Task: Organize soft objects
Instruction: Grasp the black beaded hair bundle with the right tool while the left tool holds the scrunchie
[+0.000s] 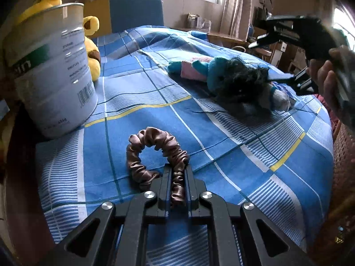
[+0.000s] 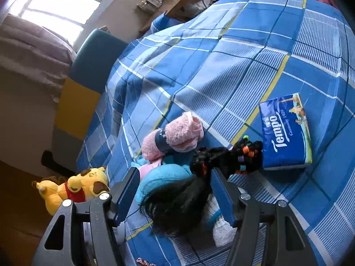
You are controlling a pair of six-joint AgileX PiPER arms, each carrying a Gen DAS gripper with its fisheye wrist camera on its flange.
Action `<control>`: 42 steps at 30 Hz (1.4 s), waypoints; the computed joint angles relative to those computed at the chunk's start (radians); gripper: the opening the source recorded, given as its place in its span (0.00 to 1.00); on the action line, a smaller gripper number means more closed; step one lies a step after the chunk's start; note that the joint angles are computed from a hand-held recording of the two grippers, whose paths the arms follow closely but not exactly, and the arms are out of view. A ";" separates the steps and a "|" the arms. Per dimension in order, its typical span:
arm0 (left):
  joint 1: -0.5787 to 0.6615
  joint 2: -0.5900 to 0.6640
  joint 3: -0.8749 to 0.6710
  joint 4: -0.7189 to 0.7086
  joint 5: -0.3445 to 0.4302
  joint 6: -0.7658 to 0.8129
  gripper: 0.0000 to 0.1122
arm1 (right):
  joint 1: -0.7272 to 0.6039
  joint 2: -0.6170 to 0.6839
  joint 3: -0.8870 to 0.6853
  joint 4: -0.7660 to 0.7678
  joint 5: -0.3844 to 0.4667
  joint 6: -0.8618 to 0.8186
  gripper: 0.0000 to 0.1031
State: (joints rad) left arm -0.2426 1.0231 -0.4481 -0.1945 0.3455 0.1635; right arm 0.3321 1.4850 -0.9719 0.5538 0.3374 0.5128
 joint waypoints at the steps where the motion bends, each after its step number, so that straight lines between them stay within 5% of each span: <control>1: 0.011 -0.005 0.005 -0.032 -0.001 0.036 0.10 | 0.000 0.004 -0.004 -0.022 0.008 0.023 0.64; 10: 0.107 -0.006 0.023 -0.356 0.018 0.370 0.10 | 0.006 0.045 -0.031 -0.142 0.046 0.149 0.64; 20: 0.165 -0.002 0.027 -0.508 0.052 0.530 0.10 | 0.072 0.159 -0.178 -0.374 0.167 0.251 0.64; 21: 0.174 -0.001 0.027 -0.527 0.058 0.552 0.10 | 0.079 0.162 -0.185 -0.401 0.179 0.261 0.62; 23: 0.188 -0.003 0.030 -0.552 0.068 0.582 0.10 | 0.096 0.161 -0.203 -0.493 0.229 0.328 0.27; 24: 0.191 -0.003 0.030 -0.557 0.070 0.587 0.10 | 0.092 0.163 -0.205 -0.492 0.242 0.326 0.19; 32: 0.217 0.001 0.031 -0.613 0.091 0.647 0.10 | 0.037 0.163 -0.157 -0.223 0.205 0.121 0.21; 42: 0.223 0.003 0.030 -0.620 0.094 0.659 0.11 | 0.100 0.204 -0.245 -0.411 0.293 0.227 0.21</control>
